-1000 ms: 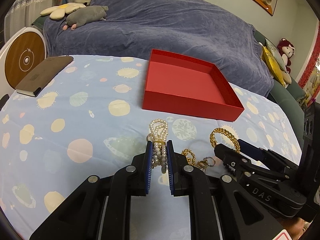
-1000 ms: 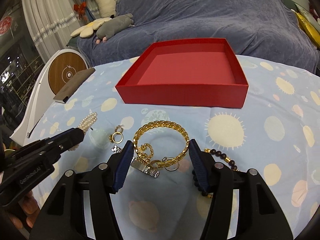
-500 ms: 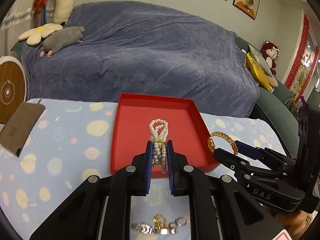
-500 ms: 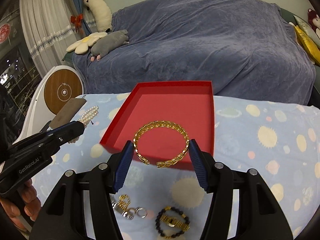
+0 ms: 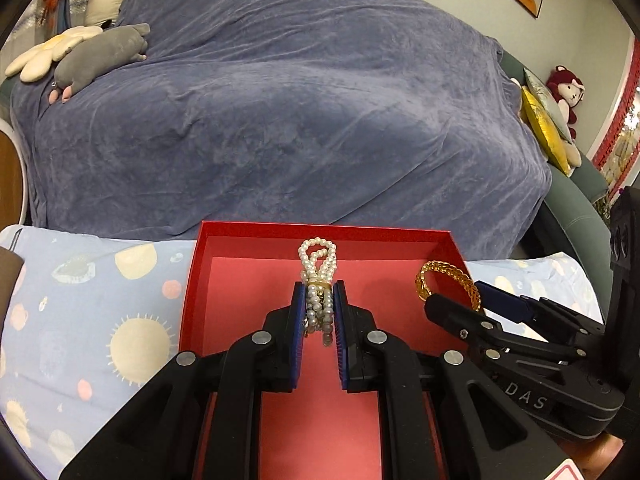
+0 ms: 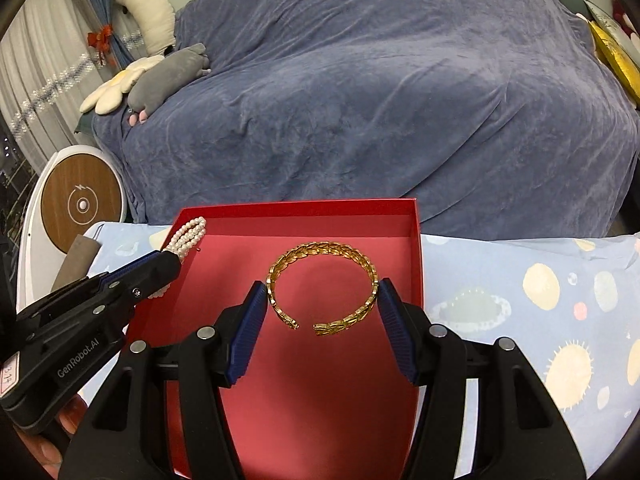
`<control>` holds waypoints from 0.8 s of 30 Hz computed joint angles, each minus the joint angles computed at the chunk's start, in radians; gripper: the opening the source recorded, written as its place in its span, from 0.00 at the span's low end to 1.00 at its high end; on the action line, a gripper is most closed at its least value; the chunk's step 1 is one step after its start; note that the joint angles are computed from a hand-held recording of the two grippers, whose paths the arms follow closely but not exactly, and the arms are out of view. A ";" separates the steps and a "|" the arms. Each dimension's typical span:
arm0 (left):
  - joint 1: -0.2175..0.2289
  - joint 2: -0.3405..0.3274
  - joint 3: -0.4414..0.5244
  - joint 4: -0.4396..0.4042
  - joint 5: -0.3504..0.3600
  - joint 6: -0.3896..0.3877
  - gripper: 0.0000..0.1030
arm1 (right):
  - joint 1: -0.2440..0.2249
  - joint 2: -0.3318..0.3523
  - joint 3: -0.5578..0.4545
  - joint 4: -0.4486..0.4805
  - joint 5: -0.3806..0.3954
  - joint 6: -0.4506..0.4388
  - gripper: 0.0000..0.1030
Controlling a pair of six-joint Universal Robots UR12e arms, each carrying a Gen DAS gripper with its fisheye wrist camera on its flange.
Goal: Organize jewelry
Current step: 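Carry both pieces into the red box and open both tools, then lift both tools out of the red box back toward the jewelry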
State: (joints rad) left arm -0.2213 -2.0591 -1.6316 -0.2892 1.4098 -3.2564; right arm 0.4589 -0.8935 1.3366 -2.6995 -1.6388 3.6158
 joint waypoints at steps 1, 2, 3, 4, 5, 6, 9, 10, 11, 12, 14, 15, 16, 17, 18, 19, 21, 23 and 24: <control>0.002 -0.012 0.014 -0.018 0.001 0.002 0.11 | -0.003 0.010 -0.016 0.021 0.001 0.002 0.54; 0.004 -0.021 0.025 -0.033 -0.004 0.006 0.11 | -0.007 0.020 -0.032 0.048 0.007 0.002 0.54; 0.005 -0.030 0.038 -0.047 -0.001 0.009 0.11 | -0.010 0.028 -0.048 0.073 0.016 -0.001 0.54; 0.006 -0.038 0.046 -0.060 0.002 0.013 0.11 | -0.012 0.035 -0.060 0.089 0.023 0.000 0.54; 0.007 -0.045 0.054 -0.070 0.002 0.021 0.11 | -0.013 0.041 -0.070 0.100 0.024 -0.002 0.54; 0.006 -0.050 0.062 -0.082 0.012 0.027 0.12 | -0.013 0.046 -0.079 0.113 0.021 -0.010 0.55; 0.007 -0.057 0.070 -0.082 0.033 0.012 0.21 | -0.007 0.051 -0.086 0.117 -0.008 -0.018 0.59; 0.007 -0.059 0.072 -0.079 0.041 0.003 0.22 | -0.005 0.046 -0.078 0.105 -0.015 -0.018 0.60; 0.009 -0.057 0.069 -0.074 0.046 -0.006 0.23 | -0.003 0.041 -0.068 0.093 -0.025 -0.018 0.60; 0.012 -0.050 0.062 -0.068 0.044 -0.014 0.24 | -0.002 0.032 -0.055 0.078 -0.030 -0.015 0.60; 0.018 -0.037 0.049 -0.059 0.039 -0.029 0.24 | -0.002 0.011 -0.024 0.043 -0.025 -0.006 0.60; 0.021 -0.021 0.031 -0.049 0.034 -0.035 0.24 | -0.001 -0.007 0.000 0.025 -0.020 -0.001 0.60; 0.025 -0.006 0.015 -0.038 0.033 -0.038 0.24 | 0.000 -0.025 0.022 0.008 -0.019 0.001 0.60; 0.025 0.010 -0.001 -0.031 0.042 -0.039 0.24 | 0.002 -0.042 0.043 -0.005 -0.019 0.004 0.60; 0.025 0.032 -0.026 -0.018 0.051 -0.038 0.26 | 0.005 -0.063 0.068 -0.020 -0.018 0.007 0.61; 0.024 0.052 -0.048 -0.007 0.059 -0.037 0.28 | 0.009 -0.087 0.098 -0.038 -0.017 0.011 0.62; 0.022 0.101 -0.103 0.019 0.081 -0.032 0.43 | 0.019 -0.132 0.153 -0.068 -0.023 0.020 0.66; 0.023 0.149 -0.163 0.052 0.087 -0.027 0.46 | 0.031 -0.179 0.212 -0.100 -0.034 0.028 0.67; 0.022 0.175 -0.194 0.061 0.091 -0.025 0.48 | 0.040 -0.203 0.243 -0.116 -0.043 0.030 0.67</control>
State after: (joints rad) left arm -0.1989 -1.8843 -1.8254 -0.2282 1.5009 -3.2819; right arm 0.4988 -1.0963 1.5795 -2.8152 -1.6821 3.6458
